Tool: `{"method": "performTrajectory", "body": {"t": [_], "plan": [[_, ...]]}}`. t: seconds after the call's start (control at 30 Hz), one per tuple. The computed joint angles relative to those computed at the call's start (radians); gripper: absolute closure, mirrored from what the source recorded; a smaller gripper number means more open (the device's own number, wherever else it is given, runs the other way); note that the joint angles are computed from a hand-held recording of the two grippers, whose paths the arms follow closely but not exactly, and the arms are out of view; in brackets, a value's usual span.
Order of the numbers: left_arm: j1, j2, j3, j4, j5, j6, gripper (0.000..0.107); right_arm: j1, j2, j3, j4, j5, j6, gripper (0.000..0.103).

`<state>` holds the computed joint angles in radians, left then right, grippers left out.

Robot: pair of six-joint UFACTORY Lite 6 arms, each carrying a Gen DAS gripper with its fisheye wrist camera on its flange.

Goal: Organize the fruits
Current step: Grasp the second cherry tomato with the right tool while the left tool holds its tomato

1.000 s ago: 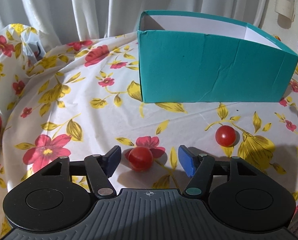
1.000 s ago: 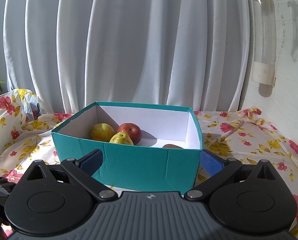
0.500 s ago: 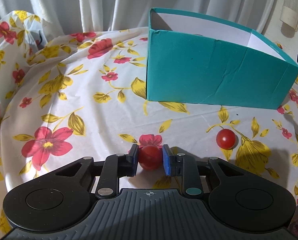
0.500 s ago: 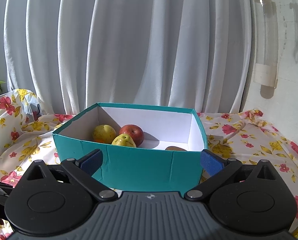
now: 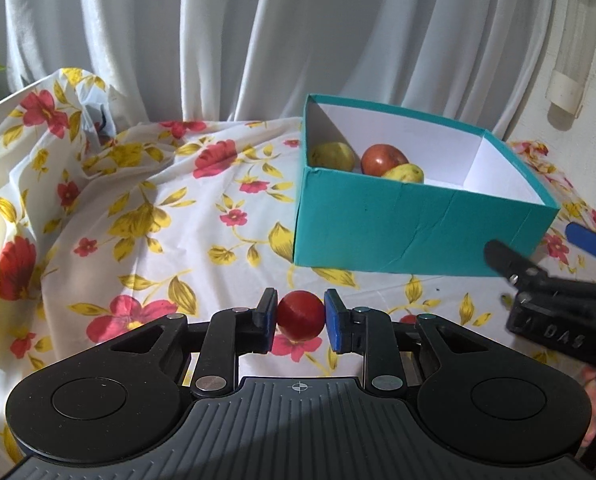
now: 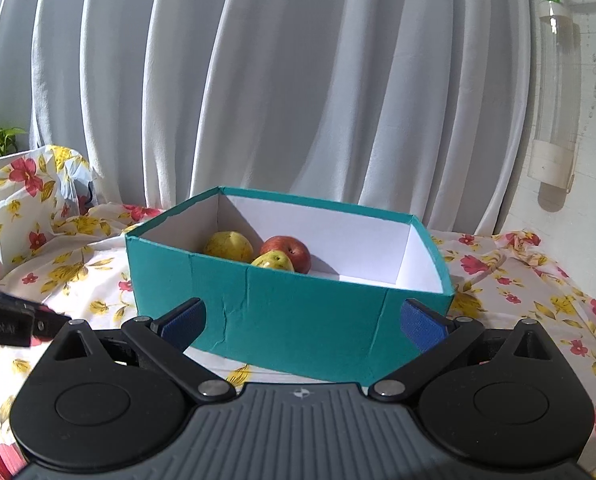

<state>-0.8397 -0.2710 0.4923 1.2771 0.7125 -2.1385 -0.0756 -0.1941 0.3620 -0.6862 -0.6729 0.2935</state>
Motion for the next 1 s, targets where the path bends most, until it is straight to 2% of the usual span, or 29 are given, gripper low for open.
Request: {"method": "performTrajectory", "body": {"t": [0.1,0.17,0.3,0.43,0.5,0.57,0.77,0.93,1.0], "plan": [[-0.005,-0.024,0.003,-0.034,0.026,0.027,0.078,0.045,0.074,-0.003,0.049,-0.006,-0.075,0.003],[-0.007,-0.040,0.000,-0.053,0.037,0.041,0.078,0.072,0.122,0.008,0.043,0.009,-0.088,0.012],[-0.014,-0.062,-0.002,-0.083,0.058,0.070,0.078,0.114,0.200,0.019,0.023,0.002,-0.088,0.023],[-0.016,-0.069,-0.003,-0.103,0.065,0.089,0.078,0.165,0.265,0.037,0.028,0.007,-0.108,0.044],[-0.017,-0.069,-0.003,-0.110,0.069,0.094,0.078,0.181,0.294,0.049,0.034,0.010,-0.115,0.048],[-0.015,-0.070,-0.004,-0.115,0.066,0.098,0.078,0.192,0.318,0.063,0.037,0.019,-0.122,0.059],[-0.008,-0.060,0.005,-0.112,0.056,0.103,0.078,0.163,0.339,0.075,-0.044,-0.004,-0.073,0.071],[-0.008,-0.047,0.019,-0.105,0.052,0.107,0.078,0.137,0.351,0.082,-0.097,-0.023,-0.028,0.072],[-0.008,-0.033,0.031,-0.109,0.052,0.113,0.078,0.134,0.354,0.080,-0.104,-0.033,-0.025,0.075]]}}
